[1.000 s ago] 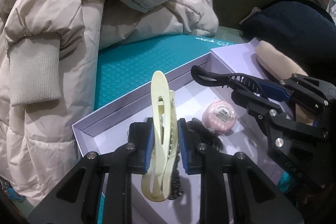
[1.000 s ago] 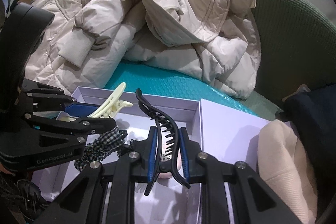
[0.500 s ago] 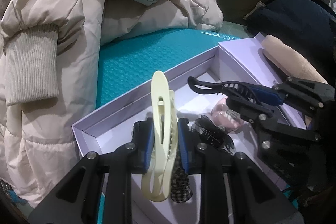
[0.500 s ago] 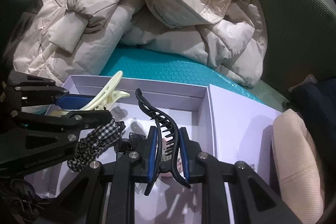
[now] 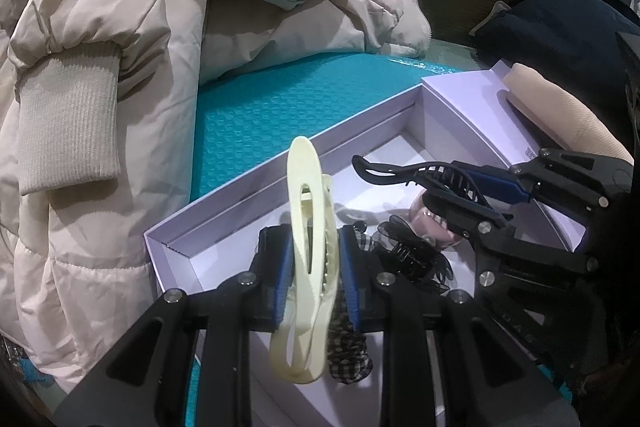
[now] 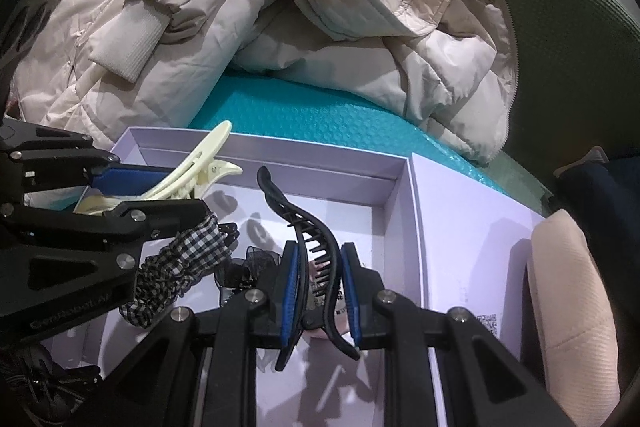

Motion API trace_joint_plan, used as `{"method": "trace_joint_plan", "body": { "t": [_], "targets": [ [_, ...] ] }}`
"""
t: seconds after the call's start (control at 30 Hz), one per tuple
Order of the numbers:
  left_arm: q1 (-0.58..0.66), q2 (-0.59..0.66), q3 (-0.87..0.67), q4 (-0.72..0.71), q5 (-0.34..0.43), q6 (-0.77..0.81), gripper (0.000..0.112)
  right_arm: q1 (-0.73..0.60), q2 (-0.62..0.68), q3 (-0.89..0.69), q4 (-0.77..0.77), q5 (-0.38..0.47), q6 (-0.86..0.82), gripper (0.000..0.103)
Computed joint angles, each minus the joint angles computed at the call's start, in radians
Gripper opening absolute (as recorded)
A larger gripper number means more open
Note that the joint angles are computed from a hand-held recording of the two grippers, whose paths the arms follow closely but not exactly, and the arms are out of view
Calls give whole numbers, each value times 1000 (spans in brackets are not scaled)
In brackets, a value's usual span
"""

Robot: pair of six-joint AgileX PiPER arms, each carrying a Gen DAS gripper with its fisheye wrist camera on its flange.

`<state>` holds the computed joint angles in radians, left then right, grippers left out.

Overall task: Organize objects
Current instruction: 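Lower both tools into the box and open them to release the two claw clips, then lift both open tools out of the box toward the red fuzzy scrunchie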

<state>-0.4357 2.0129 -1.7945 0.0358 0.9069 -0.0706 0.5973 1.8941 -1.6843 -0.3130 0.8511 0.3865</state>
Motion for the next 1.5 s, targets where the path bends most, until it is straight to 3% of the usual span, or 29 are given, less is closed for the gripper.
{"method": "trace_joint_plan", "body": {
  "t": [0.07,0.17,0.27,0.73,1.5],
  "targets": [
    [-2,0,-2,11,8,-11,34,4,-2,-1,-13,10,10,24],
    [2,-7,6,18,11,-32,41,10,-15,13,-48,8,53,38],
    [12,-17,18,11,6,-28,43,12,-21,12,-53,17,62,38],
    [21,-112,67,-31,6,-5,44,48,-53,-29,-99,91,91,45],
    [12,-378,170,50,101,-79,44,193,-182,-51,-211,203,172,45]
  ]
}}
